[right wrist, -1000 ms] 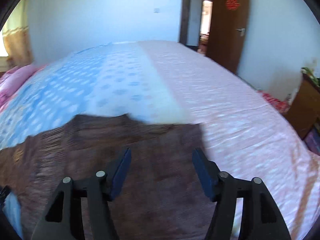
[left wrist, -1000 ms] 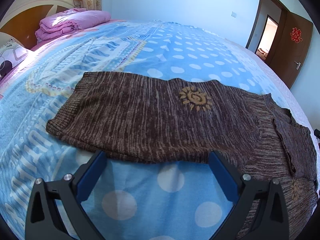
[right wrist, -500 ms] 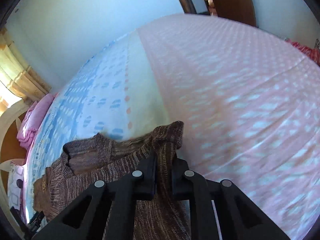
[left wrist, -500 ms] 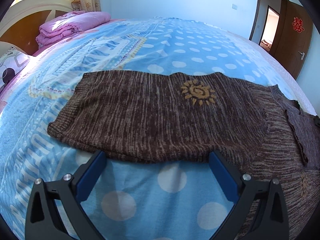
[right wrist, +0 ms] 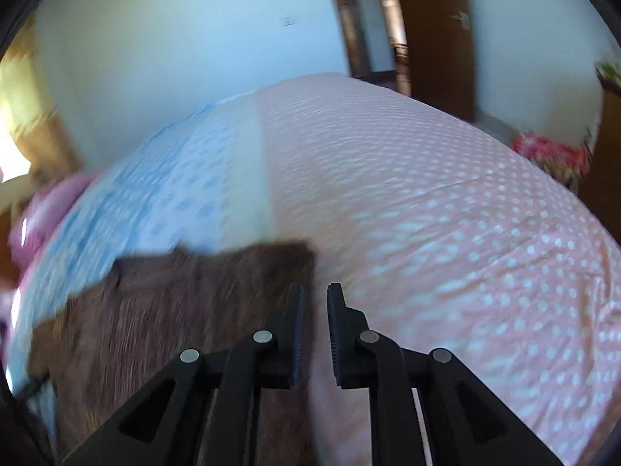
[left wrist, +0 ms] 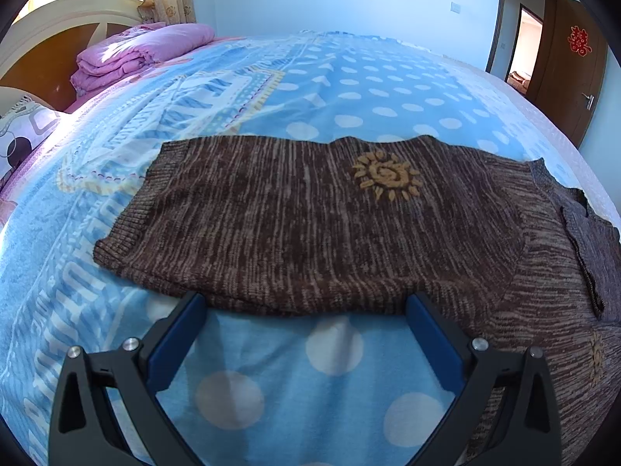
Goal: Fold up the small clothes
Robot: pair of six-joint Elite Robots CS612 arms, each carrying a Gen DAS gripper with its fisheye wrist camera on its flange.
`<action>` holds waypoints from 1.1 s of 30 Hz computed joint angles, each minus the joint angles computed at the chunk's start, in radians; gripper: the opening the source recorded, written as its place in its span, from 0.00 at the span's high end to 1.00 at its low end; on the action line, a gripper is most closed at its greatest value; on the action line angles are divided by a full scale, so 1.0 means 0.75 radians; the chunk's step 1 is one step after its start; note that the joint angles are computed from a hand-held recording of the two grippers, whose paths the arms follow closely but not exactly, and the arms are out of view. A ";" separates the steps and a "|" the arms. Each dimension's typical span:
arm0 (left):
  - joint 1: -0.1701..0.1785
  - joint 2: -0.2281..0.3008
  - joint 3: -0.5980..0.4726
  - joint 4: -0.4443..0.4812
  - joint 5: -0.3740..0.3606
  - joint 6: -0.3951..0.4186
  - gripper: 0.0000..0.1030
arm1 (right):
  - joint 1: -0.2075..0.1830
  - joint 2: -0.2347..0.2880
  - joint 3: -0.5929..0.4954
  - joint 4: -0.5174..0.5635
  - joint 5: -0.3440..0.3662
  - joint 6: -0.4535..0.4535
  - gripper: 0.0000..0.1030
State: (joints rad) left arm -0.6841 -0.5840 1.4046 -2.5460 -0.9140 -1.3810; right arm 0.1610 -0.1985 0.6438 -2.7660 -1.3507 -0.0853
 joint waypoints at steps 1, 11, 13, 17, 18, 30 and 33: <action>0.000 0.000 0.000 -0.004 -0.001 0.001 0.00 | 0.004 -0.029 0.065 -0.005 0.019 -0.037 0.87; -0.012 -0.029 0.050 0.022 0.041 -0.171 0.00 | 0.019 -0.081 0.300 -0.208 -0.057 -0.079 0.86; -0.020 -0.057 0.104 0.016 0.061 -0.310 0.00 | 0.025 -0.088 0.318 -0.235 -0.085 -0.091 0.85; -0.029 -0.123 0.206 0.070 0.087 -0.525 0.00 | 0.021 -0.102 0.346 -0.260 -0.070 -0.089 0.83; -0.030 -0.138 0.219 0.125 0.104 -0.577 0.00 | 0.019 -0.100 0.343 -0.257 -0.060 -0.087 0.82; 0.047 -0.120 0.195 0.178 0.005 -0.713 0.20 | 0.017 -0.093 0.332 -0.251 -0.014 -0.100 0.69; 0.050 -0.109 0.190 0.118 0.025 -0.650 0.34 | 0.017 -0.092 0.331 -0.250 -0.014 -0.099 0.69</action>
